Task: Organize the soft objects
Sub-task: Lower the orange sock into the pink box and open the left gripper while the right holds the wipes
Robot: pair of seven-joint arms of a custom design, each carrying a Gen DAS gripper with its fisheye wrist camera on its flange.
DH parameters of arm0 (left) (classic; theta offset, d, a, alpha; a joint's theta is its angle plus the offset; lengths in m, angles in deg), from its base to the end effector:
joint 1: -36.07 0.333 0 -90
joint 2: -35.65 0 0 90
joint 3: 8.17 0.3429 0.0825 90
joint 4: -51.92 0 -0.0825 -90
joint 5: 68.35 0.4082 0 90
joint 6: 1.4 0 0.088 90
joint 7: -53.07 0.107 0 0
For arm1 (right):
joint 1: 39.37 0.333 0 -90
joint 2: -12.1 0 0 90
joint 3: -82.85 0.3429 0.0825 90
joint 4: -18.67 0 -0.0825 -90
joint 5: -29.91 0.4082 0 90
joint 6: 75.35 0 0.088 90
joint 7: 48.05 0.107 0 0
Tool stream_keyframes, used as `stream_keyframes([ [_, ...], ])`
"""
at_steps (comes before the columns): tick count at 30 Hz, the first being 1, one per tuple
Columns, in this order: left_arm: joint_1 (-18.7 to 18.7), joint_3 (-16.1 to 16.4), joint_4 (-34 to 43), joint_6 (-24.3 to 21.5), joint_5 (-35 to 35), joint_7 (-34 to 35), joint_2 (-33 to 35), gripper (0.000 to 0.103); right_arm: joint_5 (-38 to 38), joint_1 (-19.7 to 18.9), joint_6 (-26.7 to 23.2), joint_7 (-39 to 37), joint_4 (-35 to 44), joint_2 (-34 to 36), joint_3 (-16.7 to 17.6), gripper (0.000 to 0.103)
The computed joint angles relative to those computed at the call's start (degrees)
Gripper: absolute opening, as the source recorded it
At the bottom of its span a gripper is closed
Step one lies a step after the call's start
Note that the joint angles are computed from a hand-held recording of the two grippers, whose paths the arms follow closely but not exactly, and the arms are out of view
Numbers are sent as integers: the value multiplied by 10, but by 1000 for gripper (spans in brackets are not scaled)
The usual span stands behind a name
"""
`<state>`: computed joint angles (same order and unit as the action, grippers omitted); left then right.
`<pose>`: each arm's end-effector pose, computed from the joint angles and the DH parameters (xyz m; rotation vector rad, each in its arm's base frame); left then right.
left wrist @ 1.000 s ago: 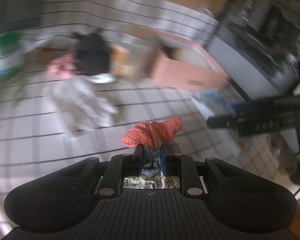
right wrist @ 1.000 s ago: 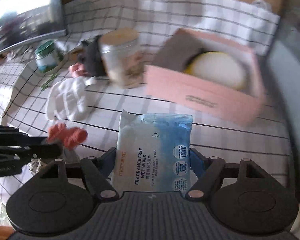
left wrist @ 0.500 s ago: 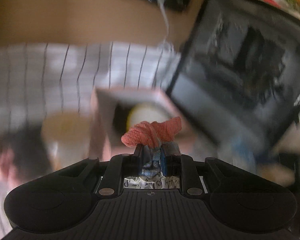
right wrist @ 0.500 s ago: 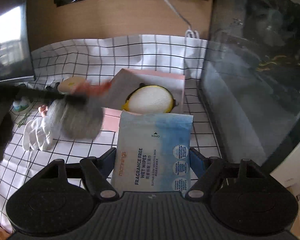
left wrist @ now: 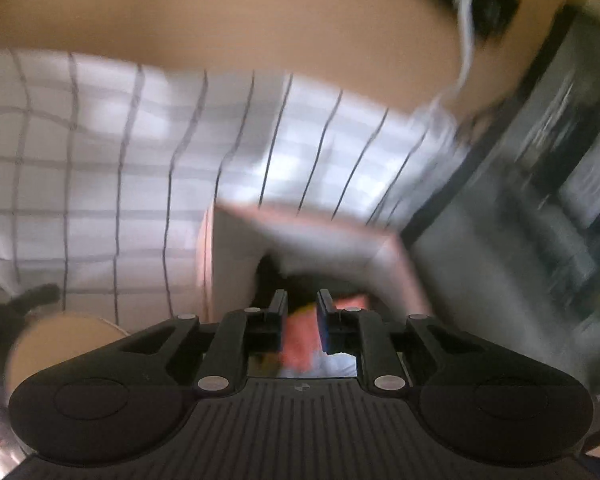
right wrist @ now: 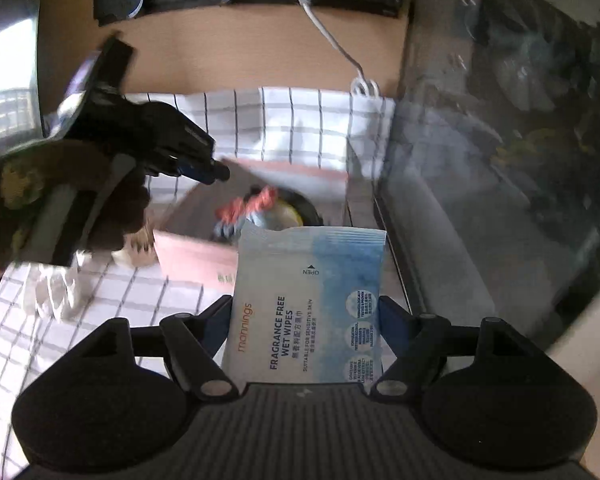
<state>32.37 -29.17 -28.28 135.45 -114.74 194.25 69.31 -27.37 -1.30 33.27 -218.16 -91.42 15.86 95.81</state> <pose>0.7378 -0.2721 0.4451 1.1189 -2.4703 1.3477 0.4291 0.4281 0.4965 -1.3248 2.1441 -1.1211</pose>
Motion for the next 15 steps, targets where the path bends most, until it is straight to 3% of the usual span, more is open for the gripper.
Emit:
stream_keyframes([
  [4, 55, -29, -82, 39, -107, 116, -72, 18, -42, -31, 84, -29, 18, 11, -25, 76],
  [8, 93, -15, -178, 24, -200, 217, -153, 18, -39, -69, 176, -62, 77, 63, -58, 77],
  [12, 91, 34, -260, 20, -181, 224, -208, 18, 25, -91, 193, -139, 180, 155, -89, 77],
  [15, 71, 75, -306, 63, -132, 203, -227, 18, 131, -112, 176, -224, 248, 223, -96, 77],
])
